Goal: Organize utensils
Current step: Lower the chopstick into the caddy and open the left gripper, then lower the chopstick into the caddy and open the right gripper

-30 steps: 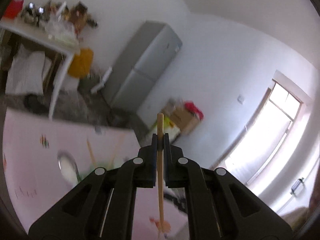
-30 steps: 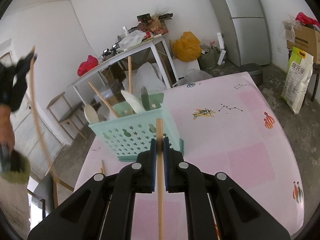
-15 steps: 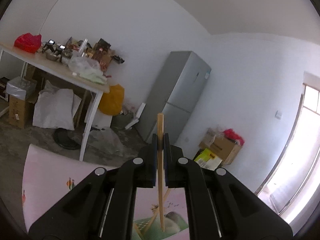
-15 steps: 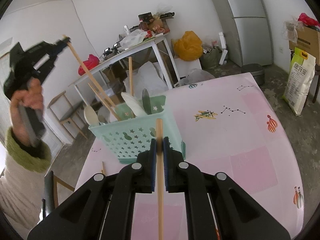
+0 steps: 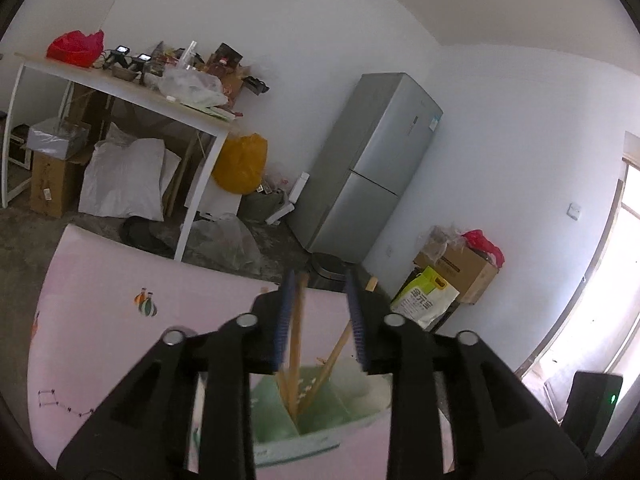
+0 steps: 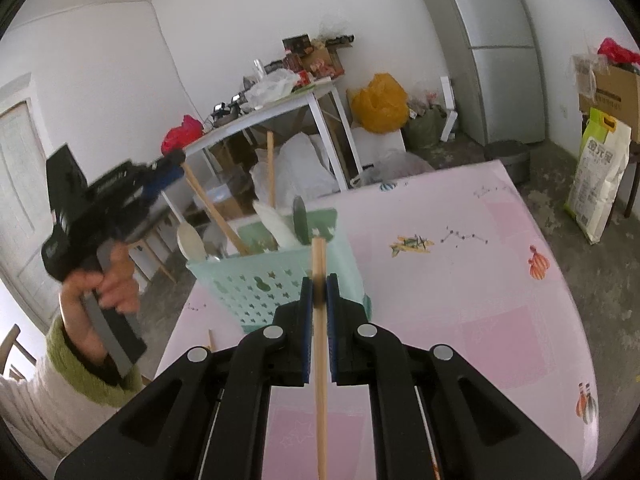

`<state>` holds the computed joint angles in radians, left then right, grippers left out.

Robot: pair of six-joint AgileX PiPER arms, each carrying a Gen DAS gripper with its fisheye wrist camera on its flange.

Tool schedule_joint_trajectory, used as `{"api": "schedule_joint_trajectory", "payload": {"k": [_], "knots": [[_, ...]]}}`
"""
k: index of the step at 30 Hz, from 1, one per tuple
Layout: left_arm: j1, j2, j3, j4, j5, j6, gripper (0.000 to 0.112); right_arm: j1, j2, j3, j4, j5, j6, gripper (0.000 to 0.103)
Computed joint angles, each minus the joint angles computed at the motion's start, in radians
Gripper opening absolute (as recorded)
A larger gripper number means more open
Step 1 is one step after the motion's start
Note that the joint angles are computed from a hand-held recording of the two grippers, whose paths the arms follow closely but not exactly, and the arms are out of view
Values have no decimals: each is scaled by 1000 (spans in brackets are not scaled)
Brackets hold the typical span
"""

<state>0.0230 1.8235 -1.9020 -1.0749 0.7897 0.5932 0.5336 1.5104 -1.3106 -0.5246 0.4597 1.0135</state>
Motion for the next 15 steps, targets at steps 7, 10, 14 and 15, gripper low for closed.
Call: {"api": "schedule_joint_trajectory", "payload": {"k": [7,10,14,15], "knots": [[73,-174,241,-91,-18,131,51,27,-24,-78,-79,25,1,7],[111,-241,328,-65,-17,123,62,21,-21,-141,-63,22,-57,7],[141,-299,407,59,-4,46,66,5,13,-266,30,20,-203,7],[143,-313,427,108,-10,18,67,1,30,-310,58,24,-247,7]]}}
